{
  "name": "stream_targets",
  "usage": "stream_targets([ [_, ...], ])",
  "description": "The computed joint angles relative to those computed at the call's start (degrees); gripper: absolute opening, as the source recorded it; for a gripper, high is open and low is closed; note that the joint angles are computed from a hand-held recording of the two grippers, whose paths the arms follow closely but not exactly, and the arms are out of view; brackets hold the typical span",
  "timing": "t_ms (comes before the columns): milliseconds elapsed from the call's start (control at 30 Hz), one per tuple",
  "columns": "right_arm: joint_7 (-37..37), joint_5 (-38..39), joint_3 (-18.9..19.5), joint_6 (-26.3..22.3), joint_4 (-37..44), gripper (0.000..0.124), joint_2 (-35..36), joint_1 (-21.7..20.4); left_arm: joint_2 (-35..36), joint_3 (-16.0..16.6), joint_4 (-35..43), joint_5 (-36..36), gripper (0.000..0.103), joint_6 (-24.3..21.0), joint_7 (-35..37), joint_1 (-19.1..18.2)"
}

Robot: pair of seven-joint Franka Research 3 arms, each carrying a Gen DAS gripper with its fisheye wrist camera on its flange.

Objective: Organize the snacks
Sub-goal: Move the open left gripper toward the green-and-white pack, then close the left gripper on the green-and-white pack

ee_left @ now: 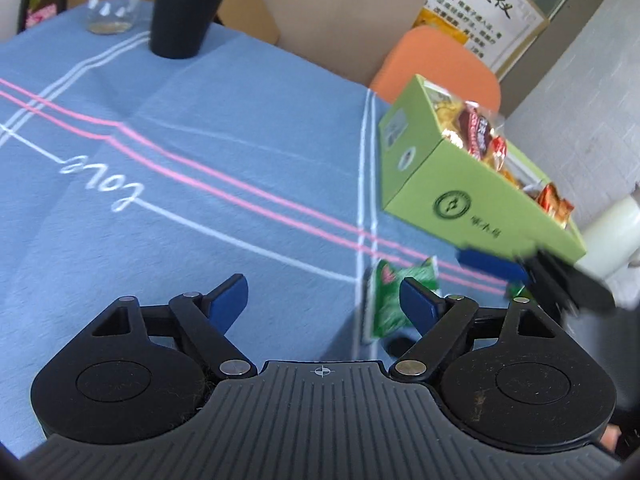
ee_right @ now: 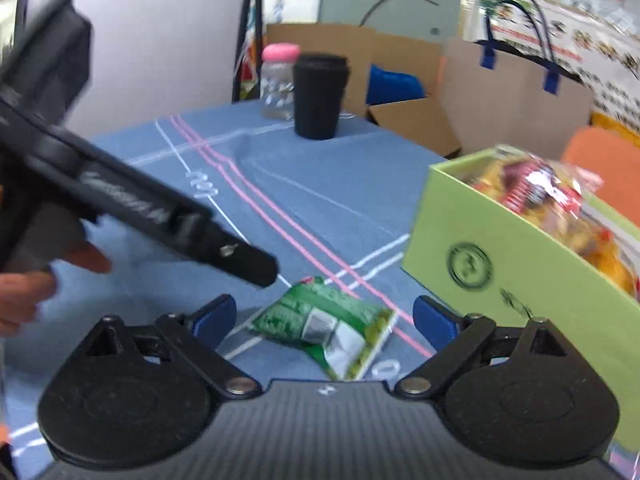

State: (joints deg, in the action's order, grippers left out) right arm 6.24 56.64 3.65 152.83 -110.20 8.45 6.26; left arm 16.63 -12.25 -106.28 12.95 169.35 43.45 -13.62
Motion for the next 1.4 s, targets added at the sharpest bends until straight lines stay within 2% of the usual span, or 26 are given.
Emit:
stream_targets([
  [100,5.30,-6.60,-0.30,-2.82,3.07,0.094,2.79,0.76,-2.91,5.24,-2.66,7.21,0.074,-0.55,-8.14,-3.97],
  [167,9.20,-8.25,-0.41,-4.94,2.92,0.094,2.36,0.50,-4.06,6.11,-3.54,11.02,0.074,-1.29,-11.57,-4.50],
  [267,10.62,-8.47,-0.38,-4.49,-1.24,0.094,-0.89,0.34,-4.82,5.34,-4.36,14.09,0.074,-1.23,-13.22,-3.76],
  [400,9.41,-4.24,-1.11,-4.71,-9.71,0.099,-7.49,0.84,-4.84,4.57,-4.55,16.43,0.077,-0.35,-15.21,-3.51],
  [533,6.58,-1.01,-2.09,-0.43,-16.45,0.099,-12.92,3.22,-4.71,3.01,-4.79,15.08,0.077,0.43,-13.27,-2.73],
  [700,8.00,0.29,-3.54,4.80,-17.30,0.099,-14.26,5.25,-4.91,3.42,-4.84,15.84,0.078,1.47,-14.41,-3.10],
  [767,8.88,3.38,-4.32,4.36,-15.83,0.099,-13.26,5.49,-4.40,1.87,-4.53,13.23,0.078,2.62,-11.21,-1.57],
  [933,11.86,7.74,-3.85,3.55,-11.07,0.099,-8.36,4.78,-0.94,-5.91,-1.82,-0.10,0.083,4.35,3.66,4.58],
  [1067,13.09,7.31,-2.42,4.24,-8.11,0.098,-4.85,4.05,2.99,-5.87,3.83,-2.87,0.083,0.40,9.18,3.25],
  [1133,13.69,7.87,-1.94,3.67,-6.95,0.099,-3.49,3.31,3.97,-2.32,5.88,-0.50,0.083,-1.40,7.86,-0.02],
  [1167,12.42,9.54,-1.61,3.60,-6.83,0.099,-3.40,2.87,4.48,-1.85,6.41,-0.19,0.083,-1.47,7.96,-0.51],
  [1300,11.49,11.59,-1.14,3.08,-7.27,0.100,-3.85,2.12,6.63,-5.57,8.29,-4.46,0.075,-1.75,14.37,2.36],
  [1400,10.52,9.63,-1.78,-0.57,-7.16,0.100,-4.26,1.35,7.20,-6.61,8.77,-6.04,0.073,-2.36,18.77,3.23],
])
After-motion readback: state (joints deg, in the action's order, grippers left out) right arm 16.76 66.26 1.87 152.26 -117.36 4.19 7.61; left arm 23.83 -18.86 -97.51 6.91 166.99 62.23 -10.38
